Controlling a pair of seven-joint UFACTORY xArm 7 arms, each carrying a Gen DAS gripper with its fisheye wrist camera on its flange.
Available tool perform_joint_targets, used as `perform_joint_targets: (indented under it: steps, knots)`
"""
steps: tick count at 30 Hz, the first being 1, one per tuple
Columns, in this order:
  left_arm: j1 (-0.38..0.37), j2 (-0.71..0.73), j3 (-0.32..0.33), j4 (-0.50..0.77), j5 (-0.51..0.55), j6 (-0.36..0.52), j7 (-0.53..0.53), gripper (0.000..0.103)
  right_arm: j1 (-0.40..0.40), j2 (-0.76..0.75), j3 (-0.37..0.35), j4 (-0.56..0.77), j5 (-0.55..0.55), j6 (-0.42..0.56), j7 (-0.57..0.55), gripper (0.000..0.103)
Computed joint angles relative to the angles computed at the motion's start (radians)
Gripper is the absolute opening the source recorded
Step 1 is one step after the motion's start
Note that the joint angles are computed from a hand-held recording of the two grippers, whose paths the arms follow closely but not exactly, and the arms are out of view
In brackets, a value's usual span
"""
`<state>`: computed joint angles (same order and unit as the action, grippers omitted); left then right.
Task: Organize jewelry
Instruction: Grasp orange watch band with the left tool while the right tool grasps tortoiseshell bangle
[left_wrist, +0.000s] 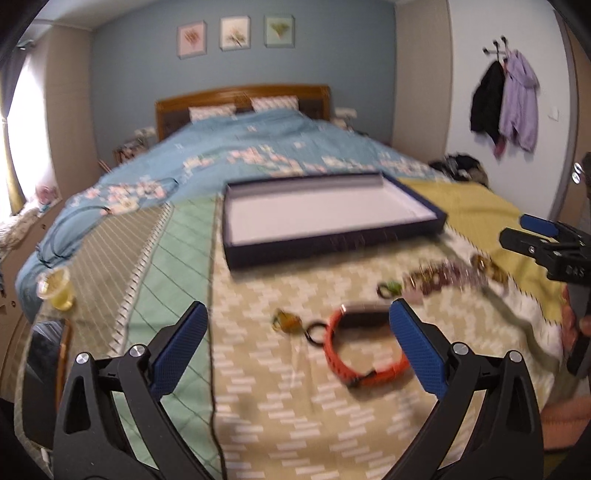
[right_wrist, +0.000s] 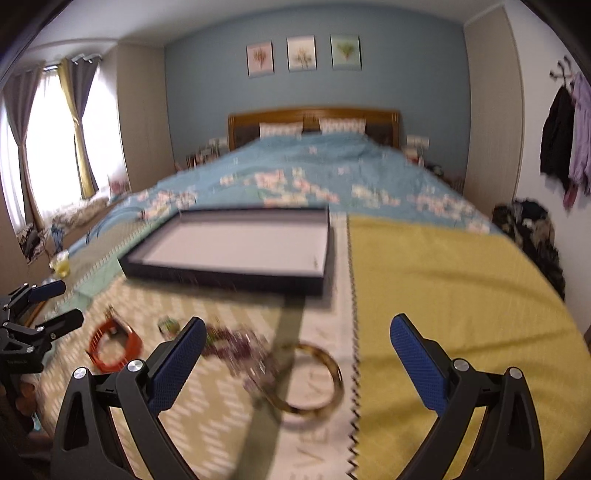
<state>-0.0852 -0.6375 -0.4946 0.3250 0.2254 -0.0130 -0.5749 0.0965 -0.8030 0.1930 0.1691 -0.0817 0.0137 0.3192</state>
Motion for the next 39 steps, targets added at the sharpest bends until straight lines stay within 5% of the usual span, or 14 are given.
perform_joint_targets:
  steps: [10,12,19,21,24,31,33,35,36,39]
  knots:
    - [-0.198,0.182,0.165,0.073,-0.031,0.057,0.133,0.059,0.140,0.054,-0.203,0.015,0.072,0.113,-0.143,0.068]
    - [-0.251,0.204,0.213,0.082,-0.056,0.072,0.166,0.043,0.155,0.050,-0.224,0.026,0.095,0.136,-0.171,0.064]
    - [-0.382,0.208,0.315,0.075,-0.163,0.093,0.260,0.032,0.223,0.033,-0.340,0.037,0.214,0.159,-0.274,0.054]
    - [-0.441,0.189,0.363,0.064,-0.208,0.106,0.300,0.035,0.166,0.046,-0.282,0.044,0.208,0.175,-0.266,0.049]
    - [-0.474,0.170,0.384,0.054,-0.251,0.118,0.340,0.038,0.190,0.066,-0.309,0.055,0.236,0.196,-0.300,0.045]
    - [-0.525,0.201,0.444,0.084,-0.344,0.136,0.451,0.037,0.141,0.166,-0.224,0.112,0.204,0.213,-0.324,0.037]
    - [-0.522,0.215,0.444,0.100,-0.360,0.144,0.479,0.033,0.120,0.178,-0.198,0.116,0.186,0.208,-0.324,0.035]
    - [-0.503,0.223,0.426,0.110,-0.366,0.152,0.492,0.023,0.115,0.181,-0.199,0.121,0.182,0.210,-0.328,0.010]
    - [-0.463,0.228,0.389,0.118,-0.344,0.160,0.471,0.011,0.123,0.180,-0.214,0.122,0.188,0.214,-0.337,0.007]
    - [-0.464,0.241,0.389,0.125,-0.369,0.162,0.483,0.006,0.156,0.167,-0.264,0.115,0.225,0.211,-0.374,0.005]
